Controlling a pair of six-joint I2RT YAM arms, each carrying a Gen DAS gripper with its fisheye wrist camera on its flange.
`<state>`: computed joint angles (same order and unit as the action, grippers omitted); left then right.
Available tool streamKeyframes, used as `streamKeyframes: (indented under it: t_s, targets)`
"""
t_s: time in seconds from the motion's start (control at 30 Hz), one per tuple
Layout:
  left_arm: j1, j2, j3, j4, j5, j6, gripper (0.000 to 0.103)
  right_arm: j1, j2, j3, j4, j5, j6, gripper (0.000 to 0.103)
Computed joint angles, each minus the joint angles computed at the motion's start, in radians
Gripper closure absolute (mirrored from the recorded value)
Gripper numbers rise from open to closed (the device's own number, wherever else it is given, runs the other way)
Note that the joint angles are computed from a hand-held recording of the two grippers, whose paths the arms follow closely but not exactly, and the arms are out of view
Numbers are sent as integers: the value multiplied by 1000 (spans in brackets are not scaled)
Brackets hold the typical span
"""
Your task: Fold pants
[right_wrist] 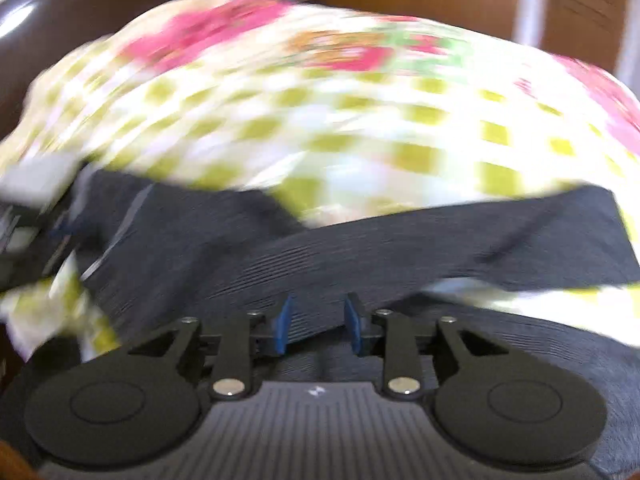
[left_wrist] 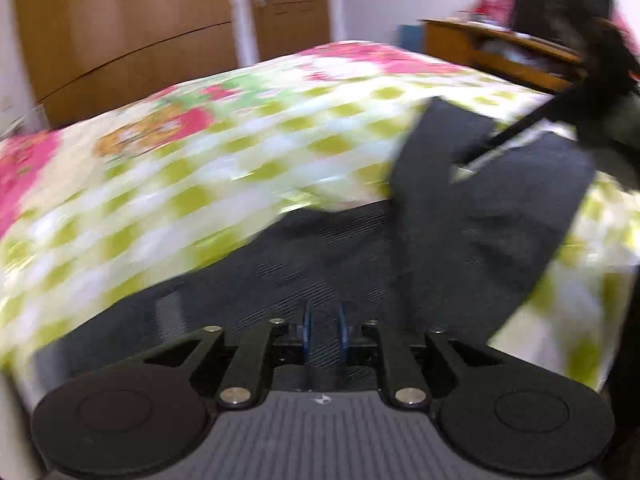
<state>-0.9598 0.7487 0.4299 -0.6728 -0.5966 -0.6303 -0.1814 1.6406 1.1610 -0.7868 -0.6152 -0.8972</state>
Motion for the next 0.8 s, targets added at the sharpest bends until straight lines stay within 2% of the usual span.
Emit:
streamKeyframes:
  t_s: [0.13,0.2,0.27,0.37,0.43,0.57,0.6,0.67,0.73,0.8]
  targets:
    - [98,257,36,292,137,169,70,-49,201,198,49,-13,221,71]
    - [145,336,51,367,194,209,69,-56,302,305,85,-14,349,70]
    - [145,398,70,400,210,209,68,-54,404,427,84,-21,458,65]
    - [163,456,91,427,237,218,67,-34,541,595,102,-23,625,62]
    - [151,475,93,432,236,206,67,-8,593,649,156,7,705,62]
    - [169,509,100,450,252,212,66,35,701,785,164,74,820,62]
    - [169,508,103,446,250,211,66,48,733,828,156,123,842,65]
    - [175,505,108,441,253,207,66,56,764,858,163,158,863,99]
    - [192,506,123,430,259,213,66,51,795,917,123,132,878,99]
    - [178,494,143,405,231,214,66,37,761,902,131,81,875,99]
